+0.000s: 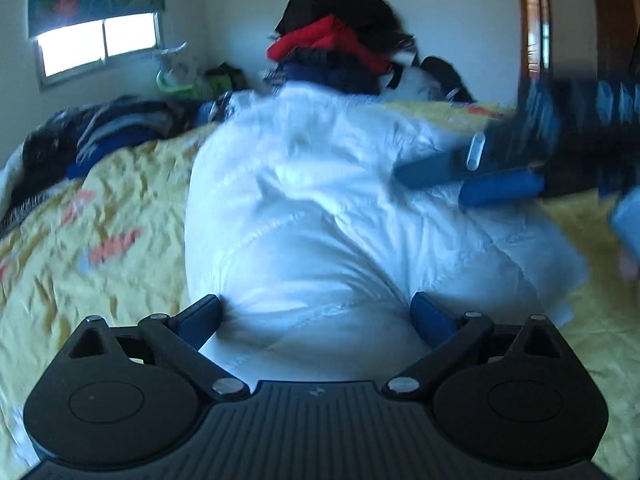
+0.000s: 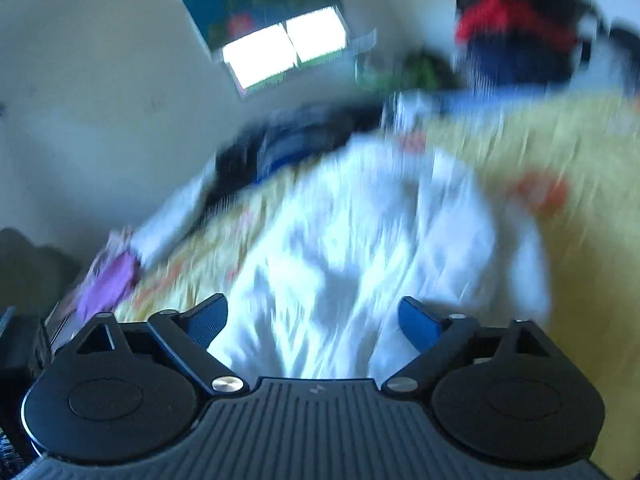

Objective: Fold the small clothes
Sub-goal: 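Release the folded coat and lift both grippers away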

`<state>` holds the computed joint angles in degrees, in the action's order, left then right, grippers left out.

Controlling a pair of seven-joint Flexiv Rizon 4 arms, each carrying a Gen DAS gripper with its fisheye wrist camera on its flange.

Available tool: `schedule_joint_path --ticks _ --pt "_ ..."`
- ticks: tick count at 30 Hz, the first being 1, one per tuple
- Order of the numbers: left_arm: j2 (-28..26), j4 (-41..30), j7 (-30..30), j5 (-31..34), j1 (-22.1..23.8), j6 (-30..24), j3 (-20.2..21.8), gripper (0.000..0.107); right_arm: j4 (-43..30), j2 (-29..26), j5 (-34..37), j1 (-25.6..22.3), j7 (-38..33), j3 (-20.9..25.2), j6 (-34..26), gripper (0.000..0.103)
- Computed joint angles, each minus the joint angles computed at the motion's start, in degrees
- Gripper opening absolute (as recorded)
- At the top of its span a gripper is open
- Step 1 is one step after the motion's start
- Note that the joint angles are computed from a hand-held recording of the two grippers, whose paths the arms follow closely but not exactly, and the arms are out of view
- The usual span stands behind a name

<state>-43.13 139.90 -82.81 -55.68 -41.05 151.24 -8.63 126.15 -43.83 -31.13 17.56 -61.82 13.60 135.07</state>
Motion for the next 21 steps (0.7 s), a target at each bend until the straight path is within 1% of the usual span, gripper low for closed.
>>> schedule_joint_path --ticks 1,2,4,6,7,8,9,10,11,12,13,14,16,17,18,19,21 --pt "0.0 -0.3 0.4 -0.4 0.3 -1.0 -0.1 0.102 0.0 -0.5 1.7 1.3 -1.1 -0.7 -0.1 0.089" --pt "0.1 -0.4 0.5 -0.1 0.7 -2.0 -0.2 0.103 -0.4 -1.6 1.5 0.9 -0.9 -0.5 0.4 0.089" --pt "-0.1 -0.4 -0.3 0.3 1.3 -2.9 0.0 0.103 -1.5 -3.1 -0.8 -1.6 2.3 1.0 0.6 0.087" --pt "0.9 0.8 -1.8 0.2 1.1 -3.1 -0.1 0.103 -0.5 -1.9 -1.3 -3.1 5.6 1.7 0.2 0.084" --pt "2.0 1.6 -2.7 -1.2 0.5 -3.3 -0.4 0.102 0.5 -0.5 -0.1 -2.6 6.0 1.4 0.3 0.086" --pt "3.2 2.7 -4.1 -2.3 -0.1 -3.3 -0.8 0.102 2.8 1.8 3.4 -0.4 4.4 0.7 1.7 0.086" --pt "4.7 3.9 -5.4 -3.4 -0.7 -3.5 -1.3 0.102 4.5 3.4 6.8 1.8 1.9 -0.2 3.6 0.090" --pt "6.3 4.9 -6.0 -5.6 -1.7 -4.0 -1.8 0.102 6.8 5.3 10.6 4.2 -1.1 -1.2 5.8 0.094" --pt "7.8 5.8 -6.6 -8.7 -3.2 -4.2 -2.5 0.102 9.8 7.2 16.2 7.4 -4.9 -2.0 8.8 0.098" --pt "8.8 6.7 -8.1 -11.7 -4.8 -3.4 -3.1 0.102 12.2 8.3 20.3 9.5 -7.6 -2.2 11.3 0.103" --pt "9.2 7.3 -9.5 -15.1 -6.7 -2.1 -3.9 0.102 13.7 8.5 22.7 10.7 -9.8 -2.4 13.2 0.102" --pt "9.2 7.4 -10.1 -18.8 -8.5 -0.8 -4.8 0.102 15.6 8.8 27.0 13.2 -12.4 -2.5 15.0 0.102" --pt "8.0 6.3 -8.6 -26.7 -11.5 1.5 -7.1 0.102 17.9 7.9 34.1 16.8 -15.3 -2.2 17.8 0.103" --pt "7.3 5.7 -7.7 -29.0 -12.1 1.9 -8.1 0.102 18.8 7.4 38.5 18.9 -15.5 -1.9 17.9 0.103" --pt "6.8 5.2 -7.1 -30.5 -12.4 1.9 -9.1 0.102 19.0 7.3 41.8 20.6 -15.0 -1.8 16.4 0.103" --pt "6.5 5.1 -6.9 -30.5 -12.2 1.3 -9.6 0.102 19.0 7.0 44.3 21.8 -14.1 -1.8 14.9 0.103" --pt "6.3 4.7 -6.4 -30.9 -12.2 0.1 -10.7 0.102 18.4 7.7 48.0 23.9 -12.2 -2.4 9.5 0.102"
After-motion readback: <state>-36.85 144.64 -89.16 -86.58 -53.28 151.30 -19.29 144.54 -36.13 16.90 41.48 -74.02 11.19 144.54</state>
